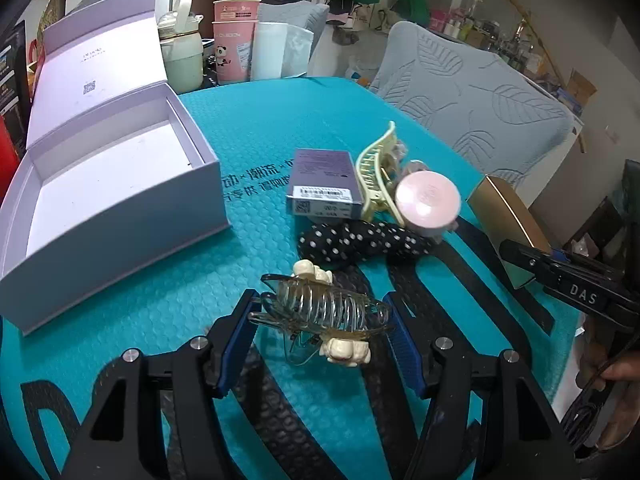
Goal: Organize rigid objects
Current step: 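Lift the hair clip and gold box and carry both toward the open gift box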
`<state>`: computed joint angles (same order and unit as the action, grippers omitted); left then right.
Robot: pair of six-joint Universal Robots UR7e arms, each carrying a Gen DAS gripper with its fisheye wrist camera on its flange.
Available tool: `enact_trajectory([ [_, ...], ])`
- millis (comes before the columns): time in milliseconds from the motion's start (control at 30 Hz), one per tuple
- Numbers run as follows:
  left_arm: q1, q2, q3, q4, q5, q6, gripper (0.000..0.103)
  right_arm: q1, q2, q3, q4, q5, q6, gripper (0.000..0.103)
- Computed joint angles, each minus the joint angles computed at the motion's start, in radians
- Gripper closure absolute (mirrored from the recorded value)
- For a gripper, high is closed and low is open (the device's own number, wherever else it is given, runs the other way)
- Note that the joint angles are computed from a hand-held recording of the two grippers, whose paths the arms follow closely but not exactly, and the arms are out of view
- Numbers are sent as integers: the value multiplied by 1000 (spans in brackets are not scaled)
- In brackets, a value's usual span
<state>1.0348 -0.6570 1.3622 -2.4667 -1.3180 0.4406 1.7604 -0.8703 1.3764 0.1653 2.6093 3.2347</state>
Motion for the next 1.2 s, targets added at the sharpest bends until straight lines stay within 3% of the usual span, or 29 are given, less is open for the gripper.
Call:
enact_trajectory([
  [267, -1, -60, 78, -54, 6, -8, 41, 56, -2, 44, -21, 31, 15, 60],
  [433, -5, -99, 129, -106, 42, -16, 41, 88, 19, 37, -26, 44, -18, 60],
  [833, -7, -173, 217, -219, 143, -56, 41, 104, 66, -7, 20, -101, -118, 60],
  [1200, 4, -202, 225, -280, 186, -90, 41, 118, 139, -117, 94, -211, -239, 60],
])
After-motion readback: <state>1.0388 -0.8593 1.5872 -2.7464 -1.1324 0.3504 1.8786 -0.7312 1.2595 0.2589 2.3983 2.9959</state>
